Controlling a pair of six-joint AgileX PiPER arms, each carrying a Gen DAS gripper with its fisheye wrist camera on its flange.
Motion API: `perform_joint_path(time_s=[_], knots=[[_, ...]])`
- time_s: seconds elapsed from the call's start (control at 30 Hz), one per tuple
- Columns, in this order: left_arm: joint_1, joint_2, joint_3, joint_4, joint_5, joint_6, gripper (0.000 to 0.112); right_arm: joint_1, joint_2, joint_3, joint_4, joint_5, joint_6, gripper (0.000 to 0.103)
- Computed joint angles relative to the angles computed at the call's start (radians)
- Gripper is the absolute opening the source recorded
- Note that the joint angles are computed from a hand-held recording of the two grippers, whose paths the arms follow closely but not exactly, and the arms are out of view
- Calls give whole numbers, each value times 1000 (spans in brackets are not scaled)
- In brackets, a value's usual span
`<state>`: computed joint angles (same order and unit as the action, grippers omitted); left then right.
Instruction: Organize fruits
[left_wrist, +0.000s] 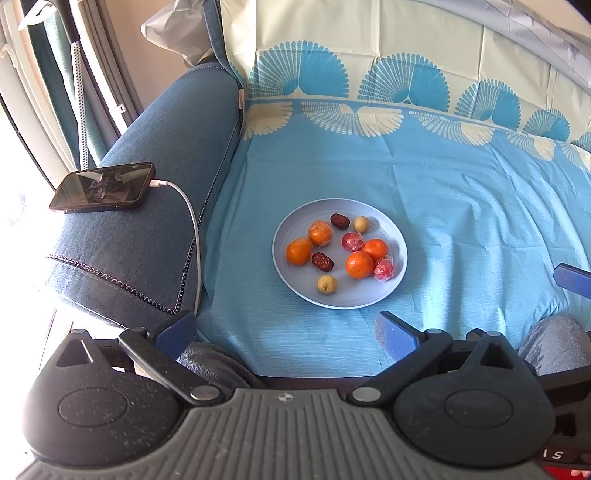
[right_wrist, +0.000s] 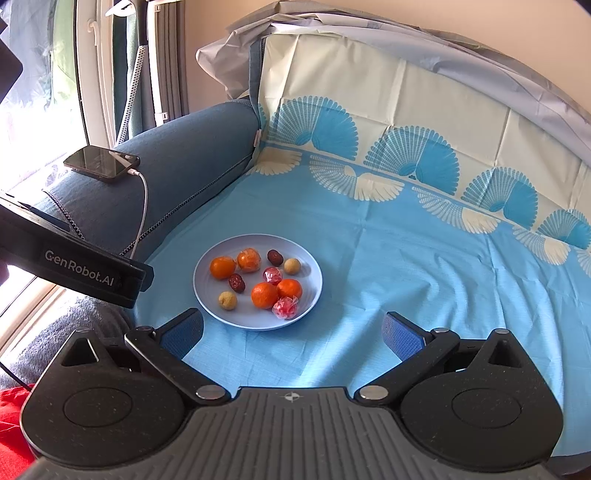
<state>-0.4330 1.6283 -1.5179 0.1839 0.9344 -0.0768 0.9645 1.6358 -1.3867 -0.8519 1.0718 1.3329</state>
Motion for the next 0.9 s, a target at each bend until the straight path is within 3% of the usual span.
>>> perform_joint_path(time_s=[0.9], knots=[[4, 4, 1, 4, 2, 3, 103, 0, 0, 4, -2, -9, -3, 102]])
